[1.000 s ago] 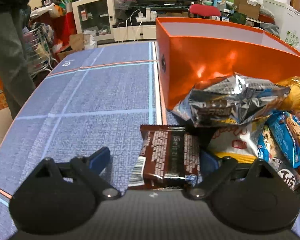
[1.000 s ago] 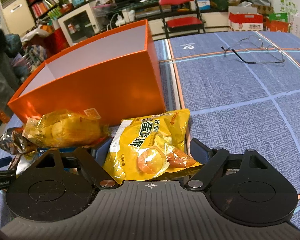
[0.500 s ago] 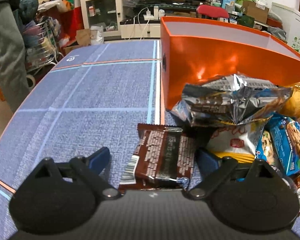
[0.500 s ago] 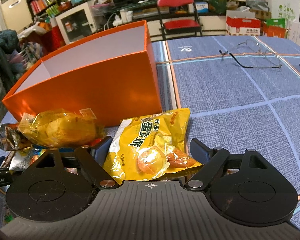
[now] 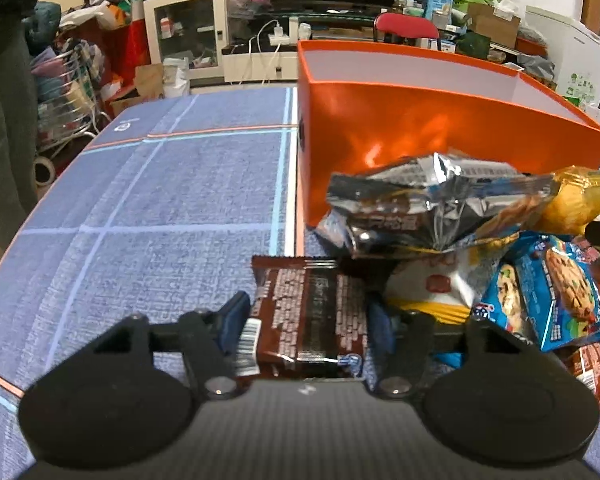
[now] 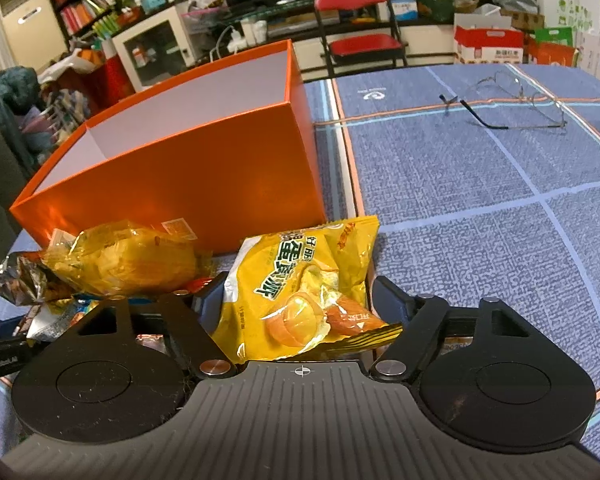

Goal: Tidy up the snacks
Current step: 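Lift the chocolate bar with the left gripper while the right grasps the yellow bag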

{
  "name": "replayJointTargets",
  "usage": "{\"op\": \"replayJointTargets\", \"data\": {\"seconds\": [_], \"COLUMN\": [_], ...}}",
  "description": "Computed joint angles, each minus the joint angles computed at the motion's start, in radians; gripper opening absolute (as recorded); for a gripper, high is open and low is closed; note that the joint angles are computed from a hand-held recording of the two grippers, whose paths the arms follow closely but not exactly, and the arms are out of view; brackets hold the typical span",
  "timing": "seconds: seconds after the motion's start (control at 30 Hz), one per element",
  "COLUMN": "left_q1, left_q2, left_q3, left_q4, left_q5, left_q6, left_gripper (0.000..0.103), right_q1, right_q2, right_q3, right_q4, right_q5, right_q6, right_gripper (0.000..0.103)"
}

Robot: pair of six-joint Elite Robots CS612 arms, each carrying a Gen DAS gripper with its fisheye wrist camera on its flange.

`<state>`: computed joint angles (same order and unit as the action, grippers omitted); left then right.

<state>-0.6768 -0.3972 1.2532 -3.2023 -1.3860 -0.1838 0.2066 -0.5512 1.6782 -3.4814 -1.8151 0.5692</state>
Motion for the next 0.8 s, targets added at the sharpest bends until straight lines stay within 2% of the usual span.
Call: {"op": "replayJointTargets", "data": {"seconds": [0.1, 0.3, 0.8], "left_q1": [0.003, 0.009, 0.014], "left_q2": [-0.003, -0.009, -0.025], "left_q3": [0.003, 0.007, 0.031], "left_q4": [-0.002, 0.006, -0.010], "left_q5": [-0.018, -0.041, -0.053], "left_q6": [-0.006, -0.028, -0.011], "left_gripper": [0.058, 0.056, 0.055], "right_q1": [0.000, -0.001, 0.012], "right_q2": [0.001, 0.002, -0.005], "right_q3": [-0.001, 0.000, 0.015], "right_q4": [0.001, -0.006, -0.054], "right_q5": [0.002, 0.007, -0.023], "right_q6": [-0.003, -0.006, -0.115], "right_gripper": [0.062, 0.060, 0.042]}}
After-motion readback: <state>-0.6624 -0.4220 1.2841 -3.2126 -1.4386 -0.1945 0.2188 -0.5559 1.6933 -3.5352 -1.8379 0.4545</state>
